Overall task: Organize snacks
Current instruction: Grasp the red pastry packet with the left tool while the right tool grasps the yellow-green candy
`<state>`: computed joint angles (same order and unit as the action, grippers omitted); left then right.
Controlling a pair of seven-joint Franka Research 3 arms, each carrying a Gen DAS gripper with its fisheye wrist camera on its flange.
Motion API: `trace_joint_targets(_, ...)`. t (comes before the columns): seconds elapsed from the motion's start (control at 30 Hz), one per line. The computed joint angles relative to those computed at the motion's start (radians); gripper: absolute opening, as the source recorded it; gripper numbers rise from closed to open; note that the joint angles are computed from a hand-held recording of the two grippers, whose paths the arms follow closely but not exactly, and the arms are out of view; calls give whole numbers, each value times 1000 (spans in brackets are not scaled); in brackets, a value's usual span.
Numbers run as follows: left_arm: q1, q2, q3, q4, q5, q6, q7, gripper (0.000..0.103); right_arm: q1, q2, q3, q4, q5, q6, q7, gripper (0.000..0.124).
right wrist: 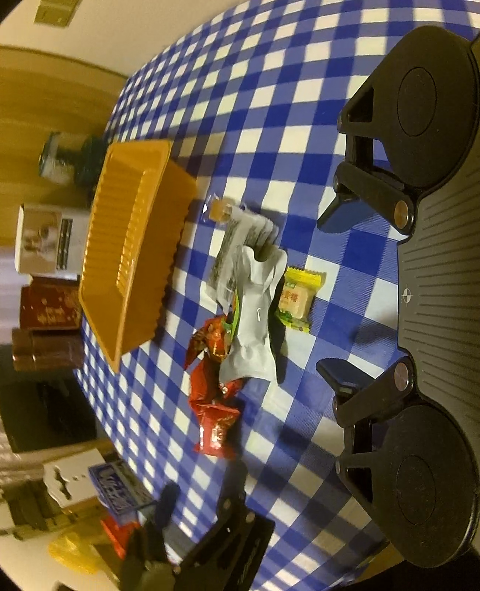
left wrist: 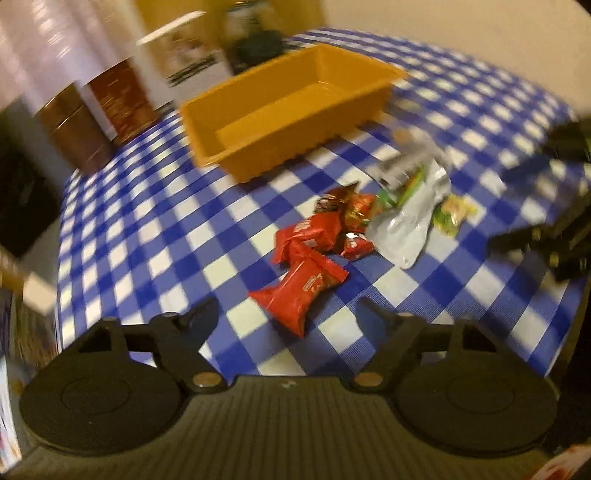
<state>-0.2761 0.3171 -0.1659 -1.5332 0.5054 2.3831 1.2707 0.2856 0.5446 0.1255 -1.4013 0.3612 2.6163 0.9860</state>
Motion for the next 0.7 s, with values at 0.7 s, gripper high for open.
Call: trace_joint_targets(0.7,32,131,-8,148,-187,-54,228,36,-5,225,15,350,-11,-202,-190,45)
